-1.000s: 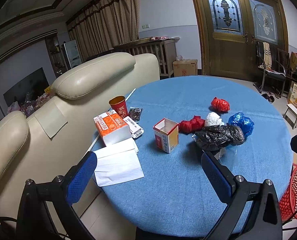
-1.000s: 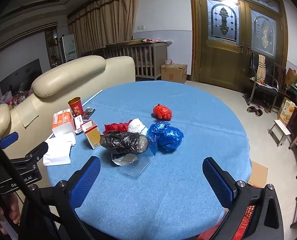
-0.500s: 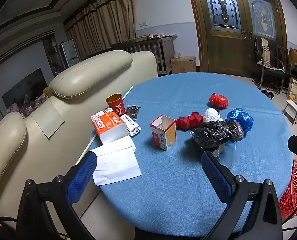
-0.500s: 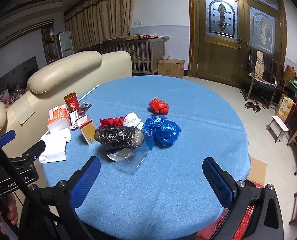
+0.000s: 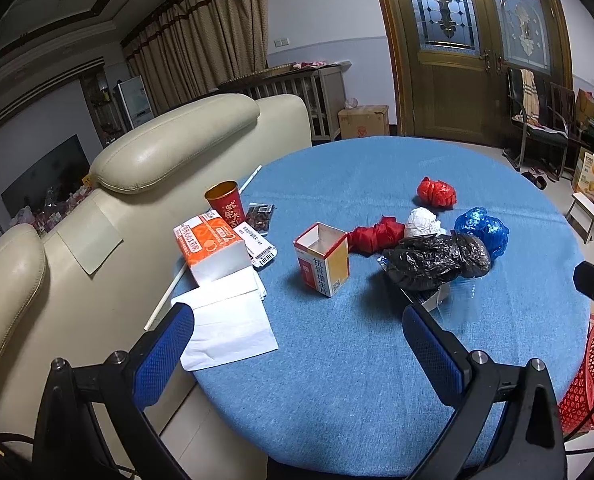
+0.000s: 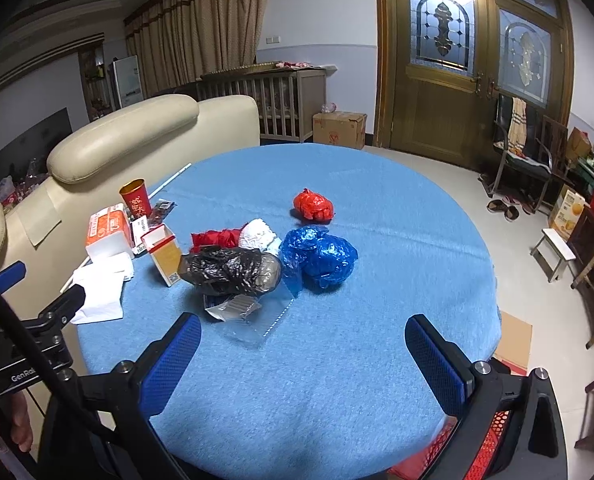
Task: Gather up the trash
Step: 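Grasp the black plastic bag with the left tool while the right tool grasps the blue bag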
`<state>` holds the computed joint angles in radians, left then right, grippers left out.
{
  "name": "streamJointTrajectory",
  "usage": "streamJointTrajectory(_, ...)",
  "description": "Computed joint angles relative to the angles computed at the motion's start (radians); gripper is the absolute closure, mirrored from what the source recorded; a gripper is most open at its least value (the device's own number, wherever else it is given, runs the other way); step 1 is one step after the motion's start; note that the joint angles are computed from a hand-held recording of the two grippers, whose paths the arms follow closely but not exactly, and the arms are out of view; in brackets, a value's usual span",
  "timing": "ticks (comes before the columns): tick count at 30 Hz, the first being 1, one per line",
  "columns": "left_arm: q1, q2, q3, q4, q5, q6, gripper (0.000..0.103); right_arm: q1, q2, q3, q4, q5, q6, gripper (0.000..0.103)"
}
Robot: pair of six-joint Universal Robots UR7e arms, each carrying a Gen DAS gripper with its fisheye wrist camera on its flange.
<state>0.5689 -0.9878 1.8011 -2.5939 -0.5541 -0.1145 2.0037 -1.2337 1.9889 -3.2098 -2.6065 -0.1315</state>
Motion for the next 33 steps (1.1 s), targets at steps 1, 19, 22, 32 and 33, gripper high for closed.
streamJointTrajectory(1, 0.003, 0.006, -0.006, 0.004, -0.003, 0.002, 0.000, -0.004, -0.001, -0.001, 0.000, 0.000, -0.001, 0.000)
streamJointTrajectory(19, 0.144, 0.216, -0.350, 0.165, -0.422, 0.078, 0.000, -0.337, -0.019, -0.196, 0.272, 0.422, 0.057, 0.001)
streamJointTrajectory(22, 0.170, 0.260, -0.415, 0.222, -0.493, 0.068, 0.000, -0.386, 0.003, -0.251, 0.349, 0.515, 0.079, 0.006)
streamJointTrajectory(32, 0.210, 0.329, -0.496, 0.323, -0.632, 0.069, 0.050, -0.489, 0.011, -0.268, 0.425, 0.757, 0.160, 0.042)
streamJointTrajectory(33, 0.209, 0.324, -0.488, 0.310, -0.642, 0.073, 0.053, -0.488, 0.008, -0.257, 0.408, 0.758, 0.159, 0.042)
